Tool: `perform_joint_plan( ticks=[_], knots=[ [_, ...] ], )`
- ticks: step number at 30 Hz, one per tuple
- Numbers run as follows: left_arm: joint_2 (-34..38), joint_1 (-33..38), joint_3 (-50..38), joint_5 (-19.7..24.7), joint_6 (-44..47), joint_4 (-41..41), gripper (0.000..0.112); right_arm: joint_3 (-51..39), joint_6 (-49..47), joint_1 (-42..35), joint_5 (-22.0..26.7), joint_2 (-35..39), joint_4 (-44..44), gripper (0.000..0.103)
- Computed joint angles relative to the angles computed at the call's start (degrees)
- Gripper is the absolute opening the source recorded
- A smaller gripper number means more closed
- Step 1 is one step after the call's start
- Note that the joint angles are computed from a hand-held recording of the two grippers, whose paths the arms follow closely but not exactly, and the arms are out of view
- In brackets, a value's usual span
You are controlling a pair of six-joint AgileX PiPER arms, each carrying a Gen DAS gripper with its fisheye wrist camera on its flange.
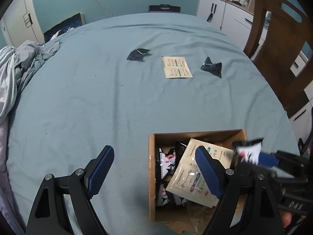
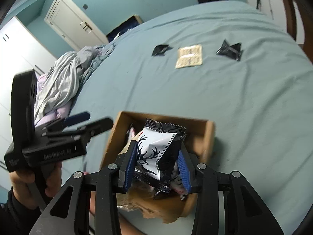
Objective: Organize snacks
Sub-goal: 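Drop the beige sachet and white packet into the box, opening both grippers, then move the right gripper to a black packet and grasp it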
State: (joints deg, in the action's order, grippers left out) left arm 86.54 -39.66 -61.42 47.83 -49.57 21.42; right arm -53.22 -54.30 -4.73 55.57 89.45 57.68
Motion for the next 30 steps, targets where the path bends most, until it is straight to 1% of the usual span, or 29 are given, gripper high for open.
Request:
perform_joint_plan(
  ticks=[2, 4, 6, 14, 17, 18, 22, 26, 30],
  knots=[
    [0.3, -0.2, -0.2, 0.3, -0.1, 0.1, 0.086, -1.2, 2.9, 0.5, -0.6, 1.2, -1.8, 0.05],
    [0.6, -0.3, -0.3, 0.5, -0.1, 0.0, 0.086, -1.5, 4.4, 0.1, -2.2, 1.3, -2.0, 0.064],
    [0.8, -0.3, -0.2, 0.5, 0.0, -0.1, 0.086, -1.6, 5.2, -0.6, -2.9, 0.7, -1.6, 0.067],
    [0.2, -0.3, 0.3, 0.3, -0.9, 0.1, 0.086, -2.9, 8.5, -5.4, -3.5, 2.0, -0.1, 0.069],
    [0.0, 0.0, 0.6, 0.0, -0.8, -0.4, 0.086, -1.3, 9.2, -6.5, -3.6, 0.9, 0.4, 0.069],
    [-0.1, 0.1, 0.6, -0.1, -0.7, -0.7, 0.086, 0.0, 10.0, -5.2, -4.7, -0.3, 0.8, 0.069],
    [-0.3, 0.3, 0.6, -0.2, -0.8, -0.9, 0.086, 0.0, 11.7, -6.6, -2.9, -0.7, 0.1, 0.069],
    [-0.3, -0.1, 0.5, 0.3, -1.5, -0.1, 0.086, -3.1, 13.8, -7.6, -0.3, 0.6, -1.6, 0.069],
    [0.2, 0.1, 0.1, 0.5, -1.4, -0.3, 0.086, -6.3, 15.3, -7.8, 0.7, 2.1, -4.0, 0.069]
  ],
)
